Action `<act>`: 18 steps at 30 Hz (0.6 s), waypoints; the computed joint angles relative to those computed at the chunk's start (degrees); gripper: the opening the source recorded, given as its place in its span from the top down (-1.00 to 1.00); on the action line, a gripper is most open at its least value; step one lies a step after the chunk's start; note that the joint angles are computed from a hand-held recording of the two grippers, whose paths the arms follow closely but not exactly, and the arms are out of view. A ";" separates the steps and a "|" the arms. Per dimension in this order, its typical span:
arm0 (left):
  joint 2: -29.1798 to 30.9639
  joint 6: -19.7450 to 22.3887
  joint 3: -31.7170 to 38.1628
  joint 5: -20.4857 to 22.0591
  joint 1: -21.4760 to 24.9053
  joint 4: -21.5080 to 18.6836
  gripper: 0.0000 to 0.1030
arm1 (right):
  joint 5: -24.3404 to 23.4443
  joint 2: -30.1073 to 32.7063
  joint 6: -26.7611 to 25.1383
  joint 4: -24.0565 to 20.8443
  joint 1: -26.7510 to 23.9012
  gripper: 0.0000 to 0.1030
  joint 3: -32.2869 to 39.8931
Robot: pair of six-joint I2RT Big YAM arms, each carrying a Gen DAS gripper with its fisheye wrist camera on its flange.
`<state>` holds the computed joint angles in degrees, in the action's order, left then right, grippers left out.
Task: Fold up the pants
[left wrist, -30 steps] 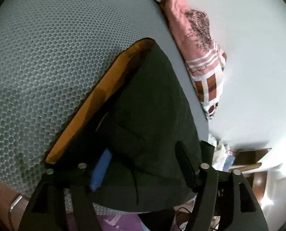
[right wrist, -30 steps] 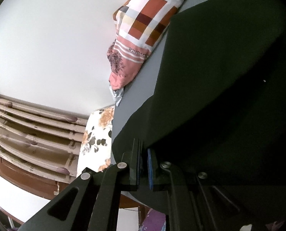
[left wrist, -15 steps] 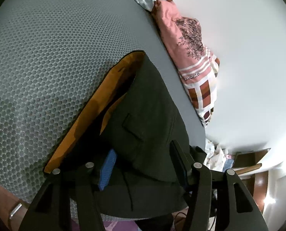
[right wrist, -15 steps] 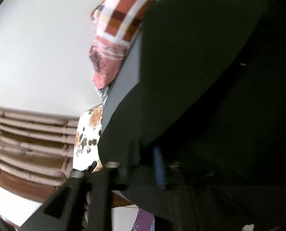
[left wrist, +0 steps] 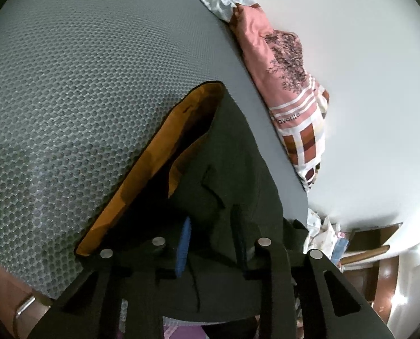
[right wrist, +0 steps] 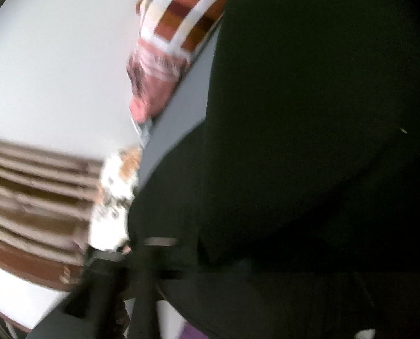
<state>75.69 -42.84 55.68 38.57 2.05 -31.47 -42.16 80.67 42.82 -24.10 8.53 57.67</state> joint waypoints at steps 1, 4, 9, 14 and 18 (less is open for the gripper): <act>-0.34 0.03 -0.01 -0.13 0.14 -0.40 0.57 | -0.57 -0.98 -0.41 0.23 0.14 0.88 -0.18; -1.88 0.22 -0.16 -0.20 0.59 -1.57 0.59 | -2.18 -4.11 1.58 1.28 0.19 0.89 -0.84; -4.82 2.53 -0.93 -1.45 1.26 -5.74 0.59 | -5.13 -9.63 6.43 1.09 0.69 0.89 -3.67; -4.86 3.40 -2.59 -2.77 2.18 -10.08 0.59 | -5.62 -9.37 4.66 -6.60 2.80 0.89 -7.14; -5.50 5.21 -3.10 -5.05 2.32 -13.71 0.59 | -6.55 -8.20 3.26 -10.48 3.05 0.89 -7.38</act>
<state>70.19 -37.63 52.58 33.52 4.36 -45.18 -48.71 72.47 46.08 -34.58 11.58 50.29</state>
